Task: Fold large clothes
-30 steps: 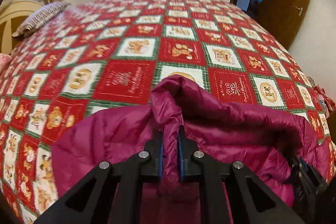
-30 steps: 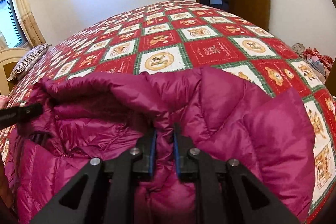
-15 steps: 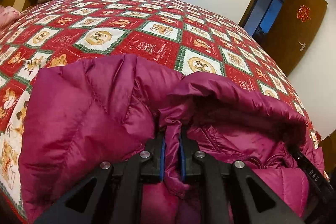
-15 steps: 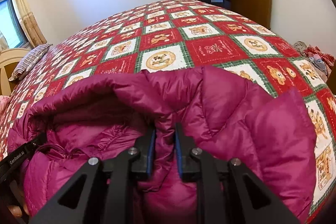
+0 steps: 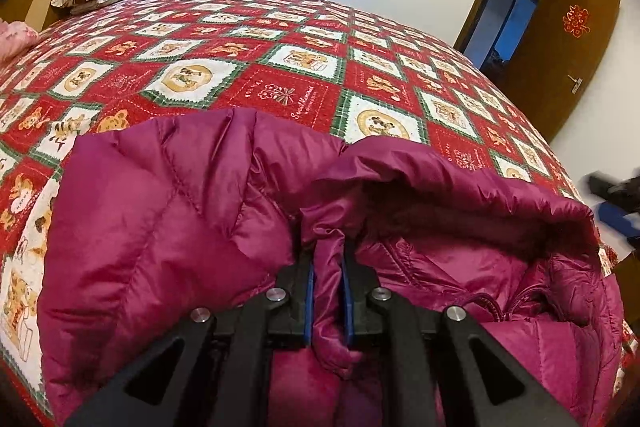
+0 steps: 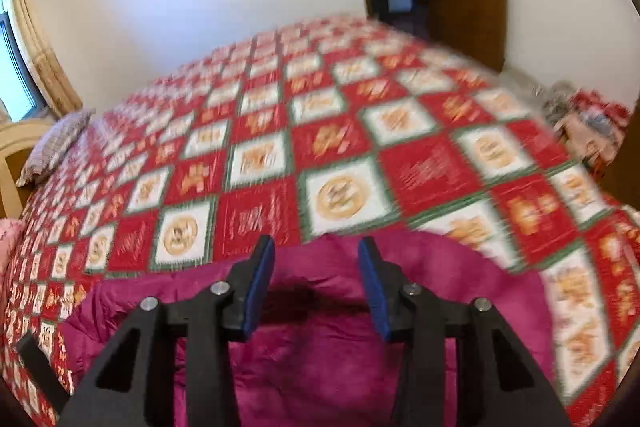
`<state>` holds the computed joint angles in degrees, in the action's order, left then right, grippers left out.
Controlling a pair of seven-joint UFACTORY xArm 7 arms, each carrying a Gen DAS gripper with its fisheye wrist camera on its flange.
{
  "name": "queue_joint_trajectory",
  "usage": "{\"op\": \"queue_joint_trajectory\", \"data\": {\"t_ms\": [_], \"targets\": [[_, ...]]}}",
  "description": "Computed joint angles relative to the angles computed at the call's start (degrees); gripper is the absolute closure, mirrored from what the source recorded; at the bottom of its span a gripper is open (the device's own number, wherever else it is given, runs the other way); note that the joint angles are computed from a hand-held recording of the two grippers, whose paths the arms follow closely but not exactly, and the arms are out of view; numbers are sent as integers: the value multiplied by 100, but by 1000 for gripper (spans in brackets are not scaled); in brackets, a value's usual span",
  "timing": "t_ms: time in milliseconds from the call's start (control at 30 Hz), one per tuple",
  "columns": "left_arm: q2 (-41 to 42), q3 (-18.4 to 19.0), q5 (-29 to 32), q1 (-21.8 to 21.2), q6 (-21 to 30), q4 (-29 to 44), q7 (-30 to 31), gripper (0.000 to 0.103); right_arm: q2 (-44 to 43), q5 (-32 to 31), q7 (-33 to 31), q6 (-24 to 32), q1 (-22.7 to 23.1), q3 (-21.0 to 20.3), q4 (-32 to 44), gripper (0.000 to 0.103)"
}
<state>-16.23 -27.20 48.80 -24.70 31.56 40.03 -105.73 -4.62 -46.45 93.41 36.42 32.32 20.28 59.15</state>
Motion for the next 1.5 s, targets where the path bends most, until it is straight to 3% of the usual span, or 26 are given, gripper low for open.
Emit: {"op": "queue_joint_trajectory", "data": {"t_ms": [33, 100, 167, 200, 267, 333, 400, 500, 600, 667, 767, 833, 900, 1000, 1133, 1400, 1500], "targets": [[-15, 29, 25, -8, -54, -26, -32, 90, 140, 469, -439, -140, 99, -158, -4, 56], [-46, 44, 66, 21, -160, -70, -86, 90, 437, 689, -697, -310, 106, -145, -157, 57], [-97, 20, 110, 101, -339, -138, -153, 90, 342, -52, -776, -72, -281, 487, -293, 57], [-137, 20, 137, 145, -473, -190, -208, 89, 409, -607, -636, 233, -207, 615, -275, 57], [-269, 57, 160, 197, -767, -344, -352, 89, 425, -1018, -320, 578, 456, 157, -274, 57], [-521, 159, -267, 92, -927, -533, -127, 89, 388, -1018, -278, 429, 1068, -522, -340, 57], [-879, 183, -789, -196, -567, -569, 493, 87, 326, -1086, -163, 325, 1112, -580, -429, 57], [-1296, -149, -1024, -227, 109, -392, 962, 84, 269, -1197, -45, 269, 1098, -588, -496, 57], [-1302, -346, -1075, 118, 214, 29, 1264, 65, 284, -1244, -4, 240, 1072, -576, -477, 57], [-927, -424, -1051, 437, 204, 497, 1430, 39, 285, -1258, 19, 205, 1057, -575, -483, 57], [-48, -655, -505, 811, 324, 1241, 1463, 29, 275, -1285, 43, 209, 1063, -577, -493, 57], [597, -691, -267, 709, 824, 1590, 1635, 29, 263, -1303, 69, 181, 1054, -578, -510, 57], [1325, -685, -401, 559, 1364, 1757, 1880, 27, 260, -1329, 90, 165, 1045, -575, -519, 56], [1395, -521, -199, 326, 1398, 1559, 1488, 23, 241, -1364, 147, 53, 1012, -575, -551, 55], [1590, -330, -172, 32, 1738, 1742, 1612, 21, 232, -1401, 186, 54, 1025, -582, -554, 55], [1545, 227, -141, -509, 1675, 1656, 1549, 20, 278, -1332, 90, 81, 1015, -571, -505, 54], [1552, 431, -135, -716, 1676, 1661, 1541, 20, 392, -1139, -217, 241, 1037, -559, -360, 53]]}}
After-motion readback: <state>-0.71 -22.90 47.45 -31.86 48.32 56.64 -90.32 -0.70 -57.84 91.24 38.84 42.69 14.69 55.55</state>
